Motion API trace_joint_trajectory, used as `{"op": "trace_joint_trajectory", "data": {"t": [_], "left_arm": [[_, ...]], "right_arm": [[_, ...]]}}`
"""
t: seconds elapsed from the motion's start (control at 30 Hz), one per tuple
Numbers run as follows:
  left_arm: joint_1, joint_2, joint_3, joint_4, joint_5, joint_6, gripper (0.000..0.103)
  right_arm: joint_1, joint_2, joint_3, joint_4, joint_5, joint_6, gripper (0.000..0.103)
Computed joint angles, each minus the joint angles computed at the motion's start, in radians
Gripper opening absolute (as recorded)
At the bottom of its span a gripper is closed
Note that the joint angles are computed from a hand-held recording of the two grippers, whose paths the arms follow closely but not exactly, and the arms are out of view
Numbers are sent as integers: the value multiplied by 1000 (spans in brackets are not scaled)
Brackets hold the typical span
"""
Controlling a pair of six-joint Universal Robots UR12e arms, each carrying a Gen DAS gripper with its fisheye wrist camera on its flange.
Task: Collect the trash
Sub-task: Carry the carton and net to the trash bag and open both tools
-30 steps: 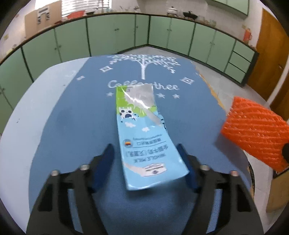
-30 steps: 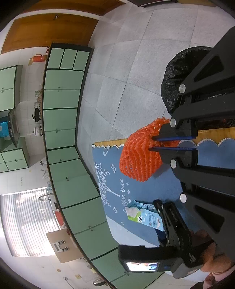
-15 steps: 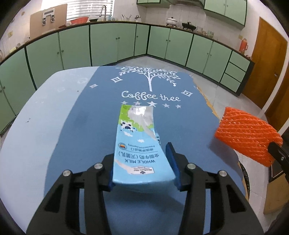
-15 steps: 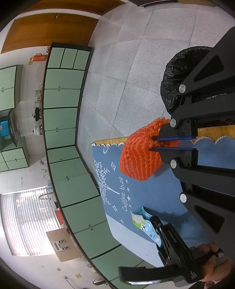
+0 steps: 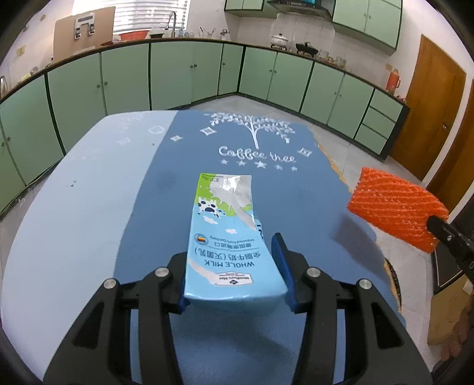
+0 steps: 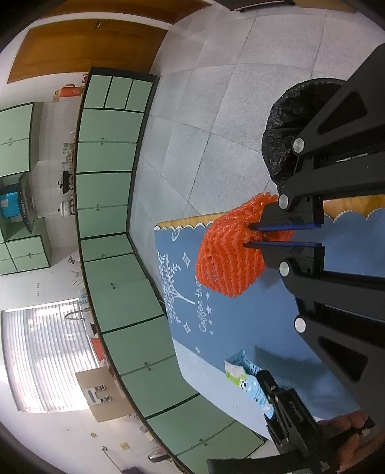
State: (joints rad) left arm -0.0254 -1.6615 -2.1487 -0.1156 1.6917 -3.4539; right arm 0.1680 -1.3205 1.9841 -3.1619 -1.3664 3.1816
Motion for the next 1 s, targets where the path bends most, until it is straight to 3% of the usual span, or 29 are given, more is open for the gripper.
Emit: {"op": "trace_joint_trajectory", "data": {"t": [0.23,0.43,1.0], "left_arm": [[-5,35,-7,50,-13,11,45],[-36,41,9,79,-31,37,45],[-194,-74,149,115,-170,173,45]], "right_arm": [[-8,-28,19,-37,-1,0,6],[-31,-62,50,-64,-12,23,6],[-166,-169,178,-83,-132,76,6]]}}
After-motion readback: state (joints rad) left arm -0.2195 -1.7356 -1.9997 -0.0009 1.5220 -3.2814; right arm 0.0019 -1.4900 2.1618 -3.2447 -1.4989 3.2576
